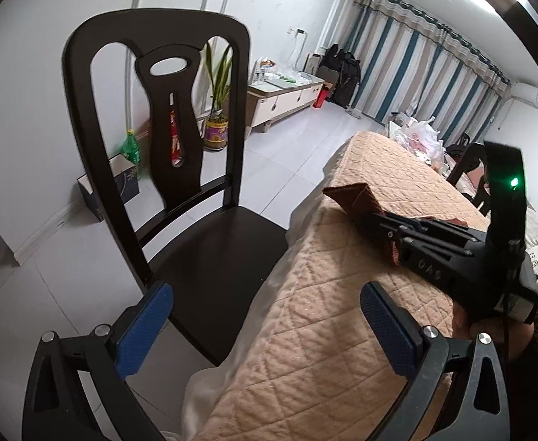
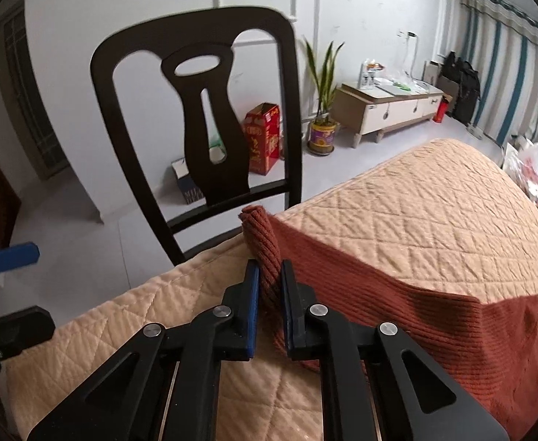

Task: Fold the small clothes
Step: 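Close the right gripper on the sleeve cuff and lift it, then carry the held sleeve across the sweater body and lay it down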

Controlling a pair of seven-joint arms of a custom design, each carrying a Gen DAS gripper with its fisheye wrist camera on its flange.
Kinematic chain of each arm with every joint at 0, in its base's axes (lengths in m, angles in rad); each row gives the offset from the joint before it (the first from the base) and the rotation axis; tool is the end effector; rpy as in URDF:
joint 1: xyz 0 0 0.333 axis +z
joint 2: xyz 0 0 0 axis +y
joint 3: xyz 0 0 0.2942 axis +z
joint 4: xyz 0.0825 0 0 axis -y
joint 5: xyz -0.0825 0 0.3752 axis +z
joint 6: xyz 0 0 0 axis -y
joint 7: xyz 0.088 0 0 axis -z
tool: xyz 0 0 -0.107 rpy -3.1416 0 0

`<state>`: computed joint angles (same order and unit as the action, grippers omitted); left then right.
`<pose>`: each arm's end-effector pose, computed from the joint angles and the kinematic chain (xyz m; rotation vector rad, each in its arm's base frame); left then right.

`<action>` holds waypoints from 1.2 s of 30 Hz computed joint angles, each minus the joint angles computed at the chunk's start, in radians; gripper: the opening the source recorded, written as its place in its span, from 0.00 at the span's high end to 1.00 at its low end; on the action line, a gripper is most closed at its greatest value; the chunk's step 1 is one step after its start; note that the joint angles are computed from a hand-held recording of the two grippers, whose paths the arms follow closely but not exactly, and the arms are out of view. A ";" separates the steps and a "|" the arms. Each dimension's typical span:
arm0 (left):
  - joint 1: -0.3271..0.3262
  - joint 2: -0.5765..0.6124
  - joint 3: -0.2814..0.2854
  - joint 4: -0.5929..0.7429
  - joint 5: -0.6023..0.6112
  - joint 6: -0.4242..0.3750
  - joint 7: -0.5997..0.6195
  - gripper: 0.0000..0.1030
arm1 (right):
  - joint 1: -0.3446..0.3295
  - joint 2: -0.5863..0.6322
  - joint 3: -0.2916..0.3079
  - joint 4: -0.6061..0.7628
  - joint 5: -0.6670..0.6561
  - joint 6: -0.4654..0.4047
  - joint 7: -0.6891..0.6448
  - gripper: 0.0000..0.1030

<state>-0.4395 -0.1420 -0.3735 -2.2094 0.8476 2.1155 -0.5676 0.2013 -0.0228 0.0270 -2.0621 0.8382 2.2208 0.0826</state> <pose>0.3733 -0.3497 0.4374 -2.3277 0.8398 -0.6695 0.5386 0.1496 0.4532 -2.3873 0.3856 -0.0737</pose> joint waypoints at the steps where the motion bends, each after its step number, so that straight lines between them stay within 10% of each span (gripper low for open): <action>1: 0.001 0.005 0.000 0.007 0.003 0.000 0.006 0.00 | -0.005 0.004 -0.005 0.015 0.003 -0.020 0.015 0.89; 36: -0.054 0.367 0.098 0.465 0.103 0.074 0.320 0.00 | -0.204 0.125 -0.075 0.248 0.253 -0.059 0.151 0.90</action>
<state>-0.4934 0.2248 -0.2756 -1.7447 0.9503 2.1897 -0.2479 -0.0028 0.1018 -0.0475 -1.8137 1.0908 2.1621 0.2339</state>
